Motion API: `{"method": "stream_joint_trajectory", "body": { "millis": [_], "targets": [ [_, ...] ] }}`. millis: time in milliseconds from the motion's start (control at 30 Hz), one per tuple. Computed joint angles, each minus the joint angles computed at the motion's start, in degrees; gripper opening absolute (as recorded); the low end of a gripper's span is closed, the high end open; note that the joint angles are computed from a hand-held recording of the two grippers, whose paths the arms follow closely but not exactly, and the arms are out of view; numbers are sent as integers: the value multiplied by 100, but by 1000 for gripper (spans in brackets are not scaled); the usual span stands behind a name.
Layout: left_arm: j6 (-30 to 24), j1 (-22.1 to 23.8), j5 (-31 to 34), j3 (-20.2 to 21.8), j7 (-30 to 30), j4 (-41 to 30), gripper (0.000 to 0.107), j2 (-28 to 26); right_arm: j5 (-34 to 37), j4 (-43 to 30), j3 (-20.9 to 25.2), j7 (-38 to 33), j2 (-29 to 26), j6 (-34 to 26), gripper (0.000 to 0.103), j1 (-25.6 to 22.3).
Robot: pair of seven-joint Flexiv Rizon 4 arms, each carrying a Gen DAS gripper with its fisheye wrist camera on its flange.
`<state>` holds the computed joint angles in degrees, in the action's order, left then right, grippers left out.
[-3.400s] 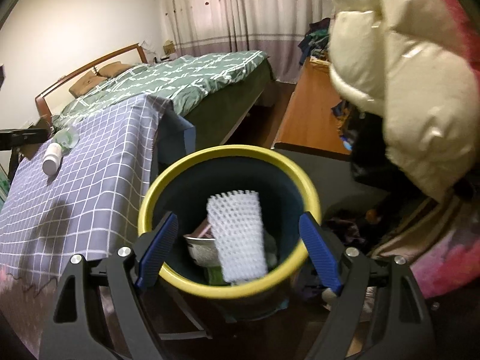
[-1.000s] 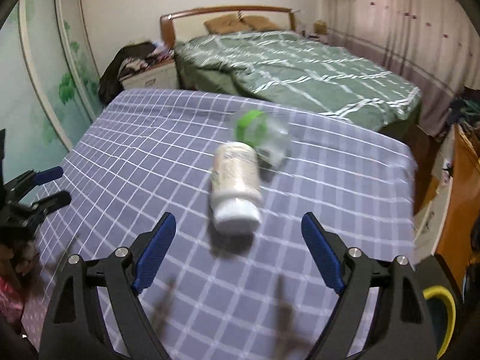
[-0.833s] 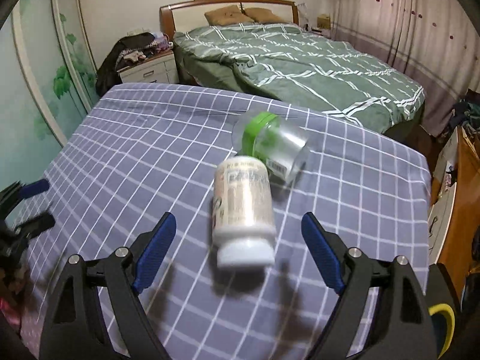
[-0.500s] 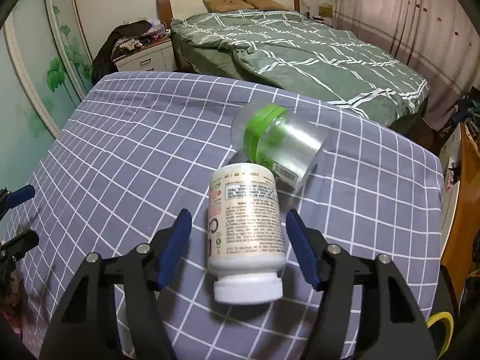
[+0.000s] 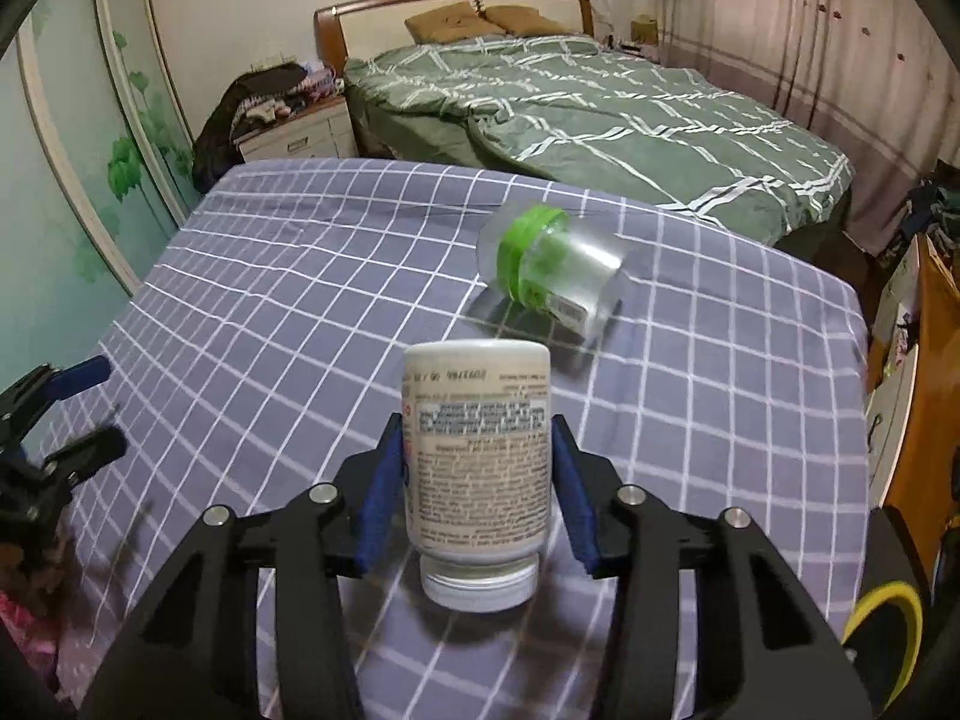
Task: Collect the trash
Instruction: 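Carry the pill bottle over the yellow bin and open the right gripper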
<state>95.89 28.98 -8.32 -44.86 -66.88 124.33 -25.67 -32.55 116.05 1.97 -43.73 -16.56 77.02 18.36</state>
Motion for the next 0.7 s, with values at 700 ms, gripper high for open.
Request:
{"method": "stream_joint_trajectory", "body": {
  "millis": [700],
  "targets": [
    [45,143,167,-170,-76,55,95,-6,-3312,2537,143,3608,2451,901,45,-1814]
  ]
}}
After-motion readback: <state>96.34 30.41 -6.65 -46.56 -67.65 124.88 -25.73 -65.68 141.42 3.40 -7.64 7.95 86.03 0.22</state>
